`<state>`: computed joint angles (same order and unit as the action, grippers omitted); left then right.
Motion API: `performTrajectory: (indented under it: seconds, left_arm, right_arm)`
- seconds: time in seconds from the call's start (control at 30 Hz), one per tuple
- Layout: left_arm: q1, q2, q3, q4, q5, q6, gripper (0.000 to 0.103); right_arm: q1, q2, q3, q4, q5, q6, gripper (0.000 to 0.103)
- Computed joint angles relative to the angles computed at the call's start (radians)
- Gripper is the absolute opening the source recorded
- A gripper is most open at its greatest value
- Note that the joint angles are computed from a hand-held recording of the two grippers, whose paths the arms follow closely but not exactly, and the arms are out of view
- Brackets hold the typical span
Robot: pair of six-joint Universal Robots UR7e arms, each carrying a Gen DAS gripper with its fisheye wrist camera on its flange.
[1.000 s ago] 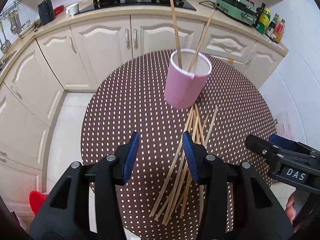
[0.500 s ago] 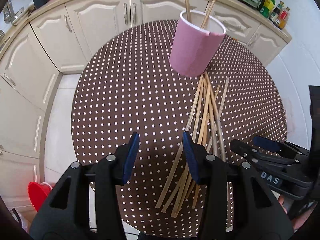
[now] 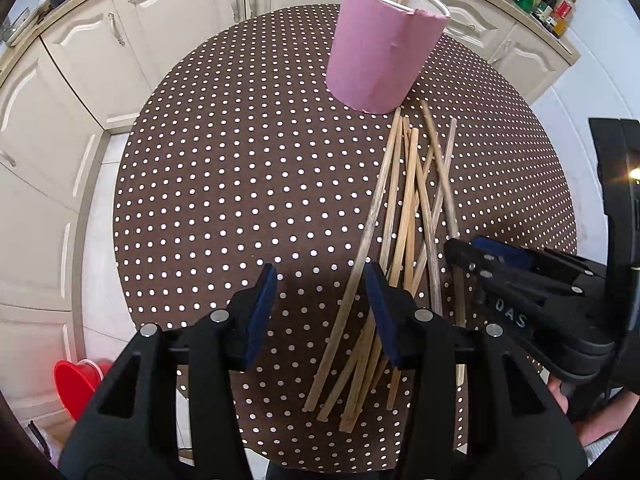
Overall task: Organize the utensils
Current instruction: 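Move the left gripper back down to the chopstick pile, then grasp more chopsticks with the left gripper while the right gripper holds one chopstick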
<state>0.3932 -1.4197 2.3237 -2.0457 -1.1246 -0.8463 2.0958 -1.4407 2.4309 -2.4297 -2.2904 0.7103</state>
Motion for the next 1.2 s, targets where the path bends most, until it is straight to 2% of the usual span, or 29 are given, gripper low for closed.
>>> performTrajectory:
  seconds: [0.07, 0.23, 0.33, 0.43, 0.5, 0.53, 0.57, 0.6, 0.7, 0.77, 0.8, 0.87, 0.9, 0.97, 1.2]
  left_arm:
    - [0.004, 0.005, -0.004, -0.006, -0.005, 0.007, 0.046]
    - [0.006, 0.019, -0.007, -0.046, -0.024, 0.043, 0.046]
    - [0.015, 0.037, -0.011, -0.091, -0.048, 0.077, 0.046]
    - [0.025, 0.062, -0.014, -0.144, -0.068, 0.112, 0.046]
    - [0.031, 0.082, -0.019, -0.171, -0.077, 0.139, 0.046]
    - [0.034, 0.097, -0.026, -0.177, -0.078, 0.154, 0.044]
    - [0.035, 0.107, -0.031, -0.182, -0.081, 0.164, 0.036]
    - [0.042, 0.122, -0.039, -0.192, -0.09, 0.178, 0.033]
    - [0.058, 0.157, -0.059, -0.218, -0.111, 0.209, 0.033]
    - [0.066, 0.181, -0.071, -0.237, -0.12, 0.232, 0.027]
    - [0.072, 0.194, -0.077, -0.253, -0.13, 0.245, 0.026]
    - [0.082, 0.23, -0.094, -0.278, -0.143, 0.256, 0.024]
    - [0.087, 0.25, -0.107, -0.273, -0.139, 0.253, 0.023]
    - [0.097, 0.279, -0.126, -0.276, -0.139, 0.247, 0.02]
    - [0.117, 0.375, -0.192, -0.27, -0.114, 0.251, 0.019]
  right_arm:
    - [-0.012, -0.003, 0.009, -0.029, 0.01, -0.003, 0.007]
    - [-0.05, -0.05, 0.037, -0.091, 0.058, -0.009, 0.005]
    - [-0.06, -0.084, 0.048, -0.087, 0.07, 0.016, 0.005]
    - [-0.103, -0.183, 0.083, -0.071, 0.082, -0.008, 0.005]
    - [-0.108, -0.212, 0.093, -0.059, 0.083, 0.006, 0.005]
    - [-0.112, -0.232, 0.1, -0.053, 0.084, 0.014, 0.005]
    - [-0.118, -0.264, 0.11, -0.038, 0.086, 0.011, 0.005]
    - [-0.12, -0.284, 0.118, -0.029, 0.087, 0.016, 0.005]
    - [-0.12, -0.341, 0.135, 0.005, 0.084, 0.036, 0.005]
    - [-0.121, -0.387, 0.146, 0.039, 0.079, 0.042, 0.005]
    - [-0.086, -0.4, 0.151, 0.08, 0.066, 0.084, 0.005]
    - [-0.067, -0.411, 0.15, 0.11, 0.046, 0.106, 0.005]
    - [-0.066, -0.377, 0.142, 0.081, 0.056, 0.109, 0.005]
    - [-0.068, -0.389, 0.145, 0.084, 0.058, 0.121, 0.005]
    - [-0.081, -0.384, 0.136, 0.077, 0.069, 0.108, 0.005]
